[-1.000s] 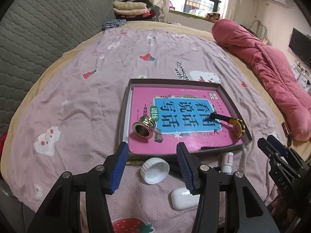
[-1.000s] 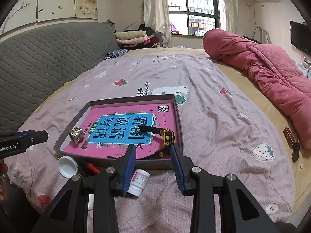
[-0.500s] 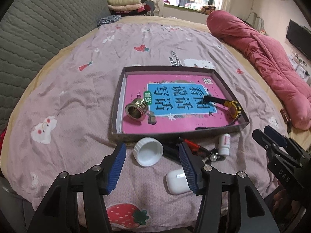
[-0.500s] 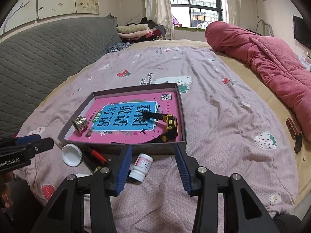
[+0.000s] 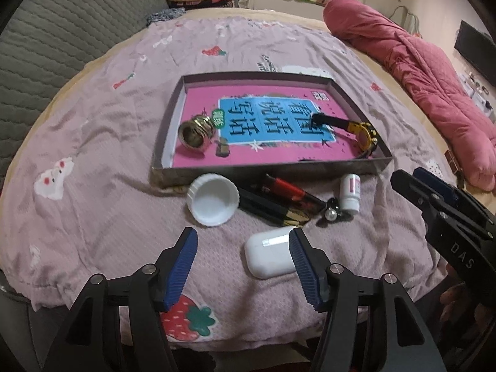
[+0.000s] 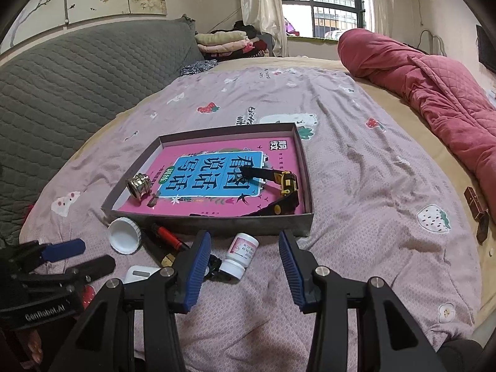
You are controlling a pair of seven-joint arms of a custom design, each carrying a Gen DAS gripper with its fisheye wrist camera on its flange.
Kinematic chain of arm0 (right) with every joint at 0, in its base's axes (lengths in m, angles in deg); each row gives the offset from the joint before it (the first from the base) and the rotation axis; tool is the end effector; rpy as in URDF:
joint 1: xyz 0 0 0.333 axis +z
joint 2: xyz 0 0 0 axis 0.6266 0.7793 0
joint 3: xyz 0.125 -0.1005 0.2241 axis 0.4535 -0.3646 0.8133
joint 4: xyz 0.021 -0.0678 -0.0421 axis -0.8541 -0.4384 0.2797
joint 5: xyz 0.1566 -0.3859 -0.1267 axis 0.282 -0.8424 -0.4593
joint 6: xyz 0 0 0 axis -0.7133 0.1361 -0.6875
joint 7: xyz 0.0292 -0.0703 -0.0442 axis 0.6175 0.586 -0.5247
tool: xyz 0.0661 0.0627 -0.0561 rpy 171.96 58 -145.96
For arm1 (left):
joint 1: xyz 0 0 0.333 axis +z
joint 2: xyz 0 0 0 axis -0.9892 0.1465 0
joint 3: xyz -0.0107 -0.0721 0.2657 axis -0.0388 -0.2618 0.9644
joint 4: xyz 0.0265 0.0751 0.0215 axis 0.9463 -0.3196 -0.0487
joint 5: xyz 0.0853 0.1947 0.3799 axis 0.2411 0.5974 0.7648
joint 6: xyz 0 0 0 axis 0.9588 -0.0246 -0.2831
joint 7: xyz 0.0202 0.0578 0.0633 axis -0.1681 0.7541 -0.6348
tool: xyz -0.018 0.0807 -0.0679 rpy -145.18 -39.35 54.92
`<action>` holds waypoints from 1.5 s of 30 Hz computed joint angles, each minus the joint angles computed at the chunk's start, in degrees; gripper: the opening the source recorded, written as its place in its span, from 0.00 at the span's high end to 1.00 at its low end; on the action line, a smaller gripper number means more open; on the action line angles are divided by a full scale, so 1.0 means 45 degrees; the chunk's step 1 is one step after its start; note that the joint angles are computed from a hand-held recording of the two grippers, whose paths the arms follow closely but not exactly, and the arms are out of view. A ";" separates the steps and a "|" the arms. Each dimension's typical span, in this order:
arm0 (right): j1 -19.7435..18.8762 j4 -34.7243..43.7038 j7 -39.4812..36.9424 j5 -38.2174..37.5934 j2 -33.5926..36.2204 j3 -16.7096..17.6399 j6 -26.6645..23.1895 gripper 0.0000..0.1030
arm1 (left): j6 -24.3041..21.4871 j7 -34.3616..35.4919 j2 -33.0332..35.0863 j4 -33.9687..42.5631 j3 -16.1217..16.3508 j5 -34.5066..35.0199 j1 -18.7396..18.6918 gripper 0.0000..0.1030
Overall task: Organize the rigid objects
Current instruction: 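Grasp the white earbud case with the left gripper while the right grasps the pill bottle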
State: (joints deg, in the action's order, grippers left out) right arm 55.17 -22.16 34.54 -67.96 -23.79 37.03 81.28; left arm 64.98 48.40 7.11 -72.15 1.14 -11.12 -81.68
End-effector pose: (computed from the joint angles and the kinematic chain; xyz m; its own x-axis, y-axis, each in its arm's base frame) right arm 0.6255 0.2805 0.4318 0.3664 -0.9262 -0.0889 -0.6662 -0.1944 -0.7200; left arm 0.5779 -0.1035 0.4356 0.1612 -0.9839 0.0772 -0.8277 -0.1774 -0.5324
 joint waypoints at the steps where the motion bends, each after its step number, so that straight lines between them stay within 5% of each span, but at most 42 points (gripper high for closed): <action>1: -0.0022 -0.0015 -0.0026 0.0049 -0.0010 0.0018 -0.0004 0.56 | -0.0036 -0.0031 0.0021 0.0009 -0.0025 0.0030 -0.0012 0.39; 15: -0.0240 0.0384 -0.1163 0.1415 0.0336 0.0325 -0.0943 0.56 | -0.0421 0.0457 0.0424 0.0237 0.0064 -0.0624 -0.0305 0.39; 45: -0.0181 0.2000 -0.0182 0.1011 0.1956 0.0192 -0.1792 0.56 | -0.1181 0.0385 0.2352 0.1721 0.0373 -0.1591 -0.0832 0.38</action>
State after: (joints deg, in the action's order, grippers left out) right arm 54.36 -13.16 33.72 -63.41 -14.98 37.89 73.22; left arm 59.67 50.14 17.69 -64.41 2.82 -18.28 -85.42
